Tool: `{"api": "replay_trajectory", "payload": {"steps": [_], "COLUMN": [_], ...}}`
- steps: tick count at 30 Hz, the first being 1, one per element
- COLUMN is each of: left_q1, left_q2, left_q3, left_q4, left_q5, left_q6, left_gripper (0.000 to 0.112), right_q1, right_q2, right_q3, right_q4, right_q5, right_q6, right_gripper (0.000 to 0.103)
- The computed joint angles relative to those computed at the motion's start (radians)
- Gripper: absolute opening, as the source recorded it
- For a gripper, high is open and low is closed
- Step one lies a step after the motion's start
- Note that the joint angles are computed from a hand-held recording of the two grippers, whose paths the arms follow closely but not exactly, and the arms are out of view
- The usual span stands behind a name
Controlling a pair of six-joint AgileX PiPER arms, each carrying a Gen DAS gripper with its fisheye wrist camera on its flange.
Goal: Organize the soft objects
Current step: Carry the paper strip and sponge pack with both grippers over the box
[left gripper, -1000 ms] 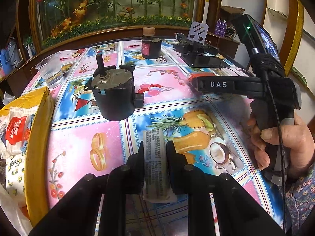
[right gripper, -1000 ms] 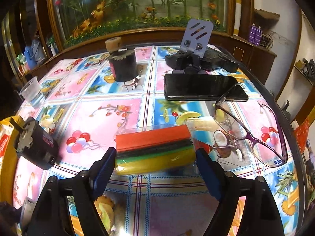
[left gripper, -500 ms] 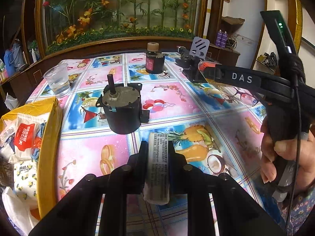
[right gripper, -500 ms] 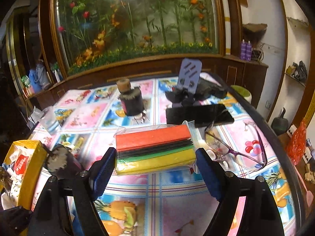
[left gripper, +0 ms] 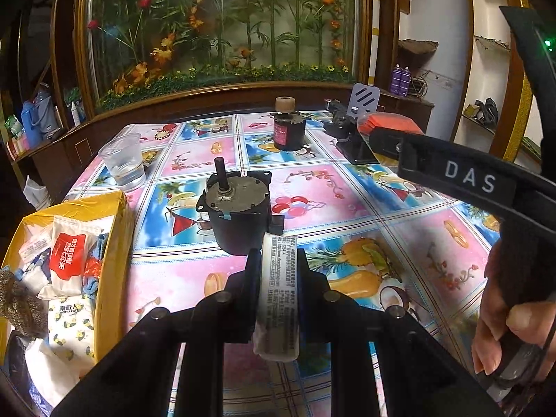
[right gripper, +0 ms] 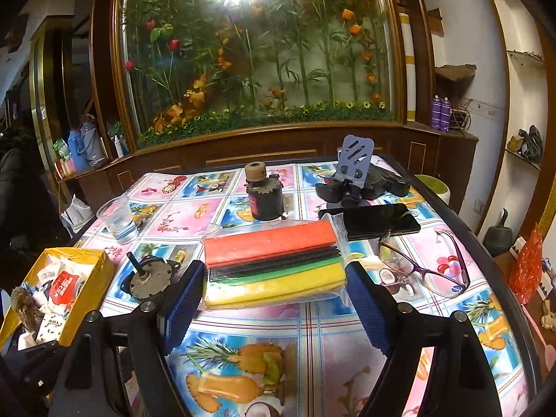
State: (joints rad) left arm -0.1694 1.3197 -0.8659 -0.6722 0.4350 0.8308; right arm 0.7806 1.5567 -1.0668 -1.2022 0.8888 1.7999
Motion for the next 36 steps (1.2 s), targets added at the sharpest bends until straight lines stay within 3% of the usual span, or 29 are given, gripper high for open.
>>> {"api": "replay_trajectory", "payload": {"steps": [8, 22, 30, 36], "left_q1": [-0.032, -0.027, 0.065, 0.233], "left_q2": [-0.015, -0.027, -0.045, -0.092], "left_q3": [0.027, 0.034, 0.024, 0.012], "left_q4": [0.053, 0.019, -0.147, -0.263], "left_q5": [-0.062, -0.046, 0.107, 0.259], "left_q6": [-0.043, -0.006, 0.162, 0.288], "left_gripper": [0.017, 0.017, 0.017, 0.017], "right_q1": [0.015, 0.081, 0.149, 0.259], "right_q2": [-0.033, -0.062, -0.074, -0.06], "right_q3": [0.05, 0.113, 0.136, 0.098], "right_q4": [0.001, 0.014, 0.057, 0.084], "right_q5": [0.007, 0.051, 0.126, 0.216], "right_q6": [0.066, 0.166, 0.182, 0.175], "right_gripper": [0.085, 0.085, 0.085, 0.085]}}
